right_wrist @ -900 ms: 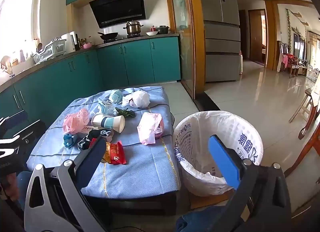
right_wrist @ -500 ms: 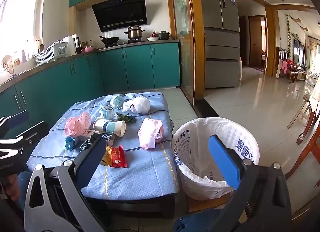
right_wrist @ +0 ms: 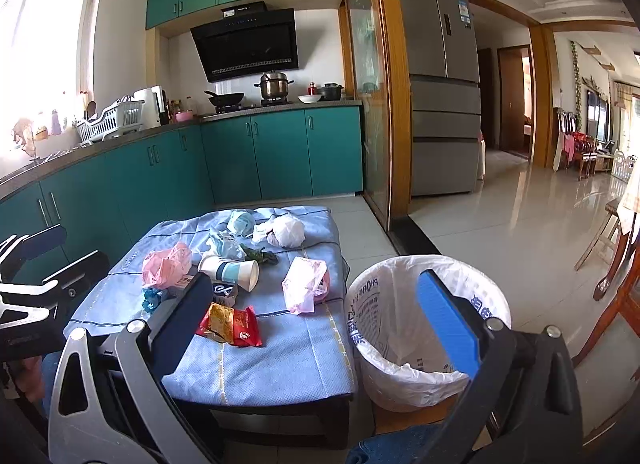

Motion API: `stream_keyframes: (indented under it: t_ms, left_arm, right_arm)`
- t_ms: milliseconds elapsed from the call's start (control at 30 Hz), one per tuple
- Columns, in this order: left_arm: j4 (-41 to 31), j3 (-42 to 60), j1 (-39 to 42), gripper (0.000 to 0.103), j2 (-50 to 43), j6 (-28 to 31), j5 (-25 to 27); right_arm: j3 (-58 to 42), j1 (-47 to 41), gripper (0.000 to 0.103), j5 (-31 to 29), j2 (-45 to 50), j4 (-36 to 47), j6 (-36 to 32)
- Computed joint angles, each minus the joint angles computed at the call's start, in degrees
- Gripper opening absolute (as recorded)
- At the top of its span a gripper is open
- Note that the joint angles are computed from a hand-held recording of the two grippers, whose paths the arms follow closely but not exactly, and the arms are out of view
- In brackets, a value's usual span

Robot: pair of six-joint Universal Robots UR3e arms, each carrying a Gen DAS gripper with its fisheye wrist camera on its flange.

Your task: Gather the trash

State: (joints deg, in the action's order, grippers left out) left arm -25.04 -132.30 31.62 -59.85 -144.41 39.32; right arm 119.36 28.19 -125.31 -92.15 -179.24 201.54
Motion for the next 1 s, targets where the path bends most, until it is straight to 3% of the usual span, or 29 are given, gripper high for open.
stream_keyframes:
  t_ms: [533, 1000]
  left_arm:
    - [-4.61, -0.61, 2.67, 0.1, 3.1, 2.68, -2.56]
    - [-3.04, 0.21, 0.54, 0.1, 2.03, 1.49, -0.59]
  right_arm:
    - [-0.62, 2.5, 0.1, -3.76, 0.67, 0.53, 0.6]
    - [-0.28, 2.35, 0.1, -4.24, 1.11, 0.22, 0.67]
